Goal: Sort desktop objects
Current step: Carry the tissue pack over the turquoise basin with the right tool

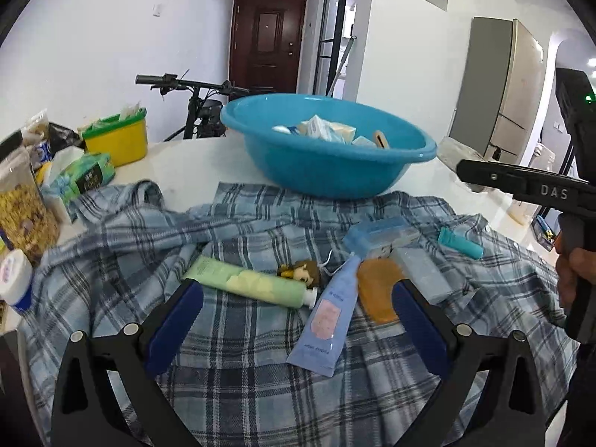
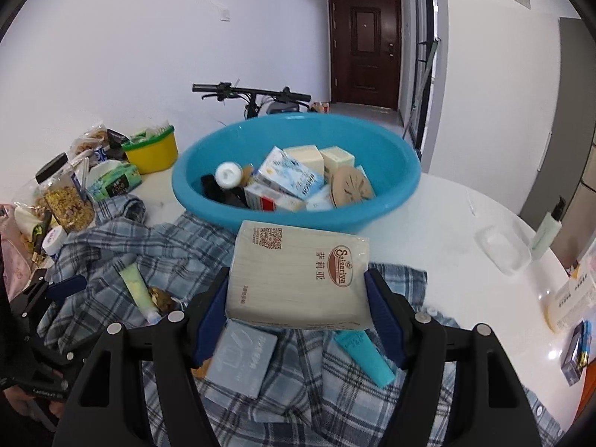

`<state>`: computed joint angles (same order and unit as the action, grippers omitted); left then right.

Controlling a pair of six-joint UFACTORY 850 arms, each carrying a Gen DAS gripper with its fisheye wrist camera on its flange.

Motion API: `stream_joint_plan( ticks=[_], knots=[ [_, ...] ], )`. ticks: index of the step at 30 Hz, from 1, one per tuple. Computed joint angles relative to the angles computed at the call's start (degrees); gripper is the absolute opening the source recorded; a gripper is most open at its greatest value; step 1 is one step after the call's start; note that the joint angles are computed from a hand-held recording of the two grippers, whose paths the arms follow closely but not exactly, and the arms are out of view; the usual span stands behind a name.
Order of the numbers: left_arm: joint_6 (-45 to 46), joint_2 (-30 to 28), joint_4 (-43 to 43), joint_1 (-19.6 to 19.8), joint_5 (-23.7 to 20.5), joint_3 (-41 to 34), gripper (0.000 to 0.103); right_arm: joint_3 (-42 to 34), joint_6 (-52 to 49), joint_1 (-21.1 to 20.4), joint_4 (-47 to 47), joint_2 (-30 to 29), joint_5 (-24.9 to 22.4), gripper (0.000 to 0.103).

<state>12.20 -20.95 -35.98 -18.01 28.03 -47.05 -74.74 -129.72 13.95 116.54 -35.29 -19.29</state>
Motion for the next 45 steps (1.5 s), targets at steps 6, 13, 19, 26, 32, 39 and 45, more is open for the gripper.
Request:
stream_joint_plan(
  ticks=[6, 13, 19, 26, 32, 39, 45],
  knots=[
    [2.6, 3.4, -1.4, -0.1, -0.7, -0.7, 0.103, -1.6, 1.8, 0.5, -1.8, 0.7, -1.4, 0.069],
    [8.5, 5.4, -3.8, 0.1, -2.4, -3.3, 0.103, -4.9, 3.9, 1.1, -3.6, 0.4, -2.6, 0.069],
    [16.5, 3.9, -9.4, 0.6, -3.9, -8.4, 0.103, -9.9, 8.8, 1.5, -8.3, -1.4, -3.4, 0.069],
    [24.3, 0.8, -15.2, 2.4, -5.5, -15.6, 0.103, -14.9, 13.5, 1.5, -13.2, -3.9, -3.4, 0.069],
    [27.4, -2.1, -16.6, 3.6, -6.8, -21.0, 0.103, -20.1, 19.7, 1.2, -18.5, -7.3, -3.1, 0.069],
    [33.2, -6.8, -21.3, 4.8, -7.4, -26.6, 0.103, -25.1, 24.8, 1.2, -22.7, -10.7, -2.6, 0.069],
    [31.1, -10.0, -20.6, 6.5, -10.0, -29.3, 0.103, -29.5, 29.3, 1.3, -26.5, -13.7, -1.7, 0.069]
  ],
)
